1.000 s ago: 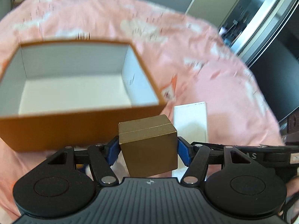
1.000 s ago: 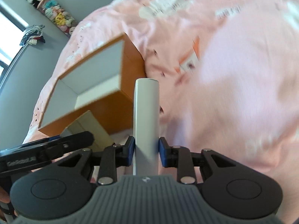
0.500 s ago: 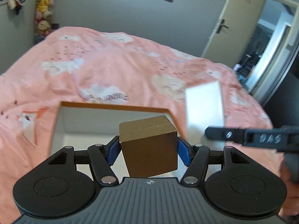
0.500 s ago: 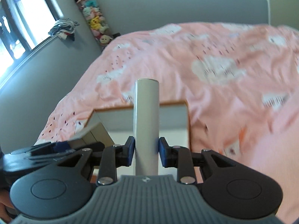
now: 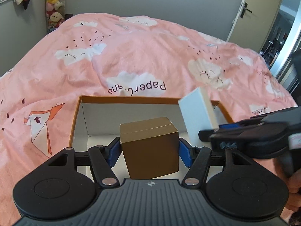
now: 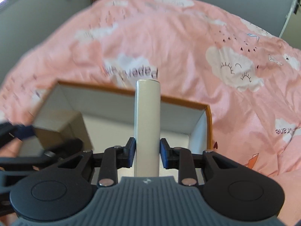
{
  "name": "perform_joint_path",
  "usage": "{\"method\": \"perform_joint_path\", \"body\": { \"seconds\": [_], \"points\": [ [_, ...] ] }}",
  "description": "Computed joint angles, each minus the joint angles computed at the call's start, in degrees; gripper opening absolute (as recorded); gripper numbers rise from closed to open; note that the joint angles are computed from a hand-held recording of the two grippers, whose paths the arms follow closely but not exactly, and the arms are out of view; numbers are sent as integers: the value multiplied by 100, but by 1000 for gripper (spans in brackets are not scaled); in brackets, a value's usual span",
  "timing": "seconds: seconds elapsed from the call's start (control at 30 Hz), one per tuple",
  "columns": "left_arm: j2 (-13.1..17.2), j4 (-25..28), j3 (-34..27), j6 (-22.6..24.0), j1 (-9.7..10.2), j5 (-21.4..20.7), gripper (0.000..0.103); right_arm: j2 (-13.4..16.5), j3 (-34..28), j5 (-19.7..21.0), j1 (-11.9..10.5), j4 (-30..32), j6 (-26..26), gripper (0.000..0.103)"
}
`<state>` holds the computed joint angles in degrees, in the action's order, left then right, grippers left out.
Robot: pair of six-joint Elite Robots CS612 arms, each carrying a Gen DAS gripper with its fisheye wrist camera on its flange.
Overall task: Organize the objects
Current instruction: 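Lower the cream box into the orange box with the right tool while the left holds the cube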
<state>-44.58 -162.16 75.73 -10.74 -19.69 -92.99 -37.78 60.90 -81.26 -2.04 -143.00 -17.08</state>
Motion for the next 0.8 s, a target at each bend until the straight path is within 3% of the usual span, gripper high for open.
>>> {"method": "perform_joint_path", "body": {
  "seconds": [0.27, 0.5, 0.67, 0.8],
  "points": [
    [84, 41, -49, 261, 29, 41, 73, 334, -356, -1213, 198, 366, -324, 29],
    [107, 19, -54, 183, 55, -29, 73, 572, -553, -2093, 322, 446, -576, 30],
    [103, 17, -41, 196, 56, 19, 73, 640, -620, -2227, 332, 548, -665, 30],
    [110, 53, -54, 201, 59, 13, 73, 554, -652, -1744, 262, 856, -492, 33]
  ]
}}
